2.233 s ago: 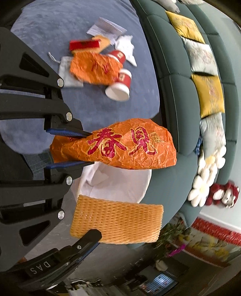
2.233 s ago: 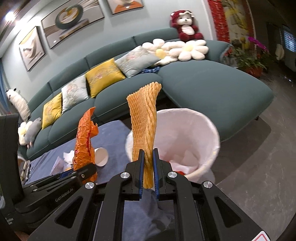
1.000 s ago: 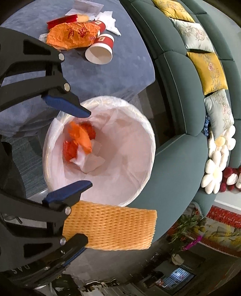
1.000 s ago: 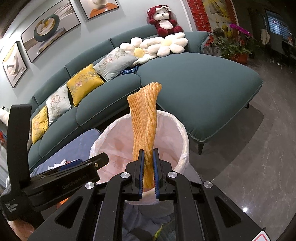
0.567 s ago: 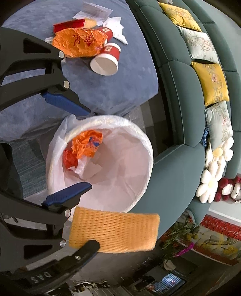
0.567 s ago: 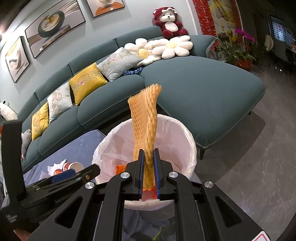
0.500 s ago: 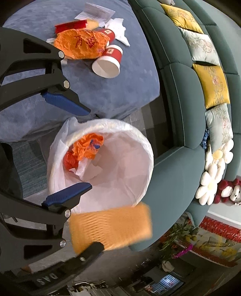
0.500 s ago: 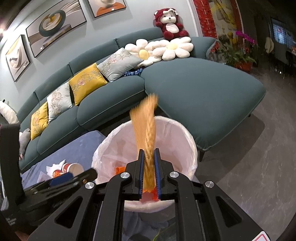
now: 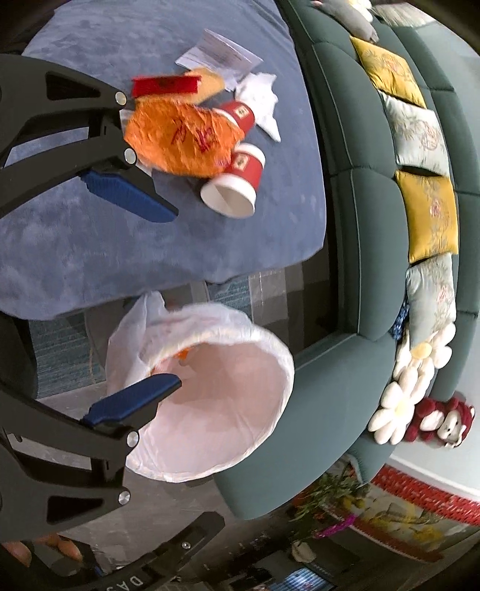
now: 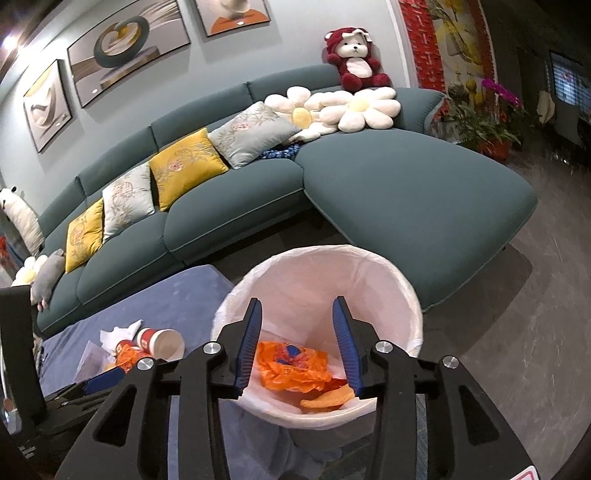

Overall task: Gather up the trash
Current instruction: 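Move both open tools back over the remaining trash on the table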

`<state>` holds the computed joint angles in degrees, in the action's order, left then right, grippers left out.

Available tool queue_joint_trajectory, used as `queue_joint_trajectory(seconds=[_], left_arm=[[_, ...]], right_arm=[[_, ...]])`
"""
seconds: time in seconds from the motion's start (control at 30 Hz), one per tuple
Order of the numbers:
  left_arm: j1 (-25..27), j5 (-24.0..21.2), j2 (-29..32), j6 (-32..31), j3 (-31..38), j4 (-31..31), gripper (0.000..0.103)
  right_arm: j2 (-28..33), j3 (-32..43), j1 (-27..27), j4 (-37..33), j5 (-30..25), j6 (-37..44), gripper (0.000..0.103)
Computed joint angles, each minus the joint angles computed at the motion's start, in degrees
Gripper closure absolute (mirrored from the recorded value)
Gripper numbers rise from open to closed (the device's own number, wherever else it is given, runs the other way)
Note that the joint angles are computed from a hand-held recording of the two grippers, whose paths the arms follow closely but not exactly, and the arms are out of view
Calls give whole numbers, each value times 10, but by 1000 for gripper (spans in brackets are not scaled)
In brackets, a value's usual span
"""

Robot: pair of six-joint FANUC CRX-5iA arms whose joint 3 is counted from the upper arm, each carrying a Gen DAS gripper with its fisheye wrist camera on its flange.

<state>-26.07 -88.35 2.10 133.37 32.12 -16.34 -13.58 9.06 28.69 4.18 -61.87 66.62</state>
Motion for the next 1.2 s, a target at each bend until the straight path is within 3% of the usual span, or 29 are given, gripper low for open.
queue_joint_trajectory(seconds=[0.83,1.2], left_arm=[[119,-36,-219,26,-196,-7,20],[232,-30,-298,-19,-281,44,20]], right_arm=[[-28,-32,234,101,-29,-87,39],[-8,-33,306,124,-44,-104,36]])
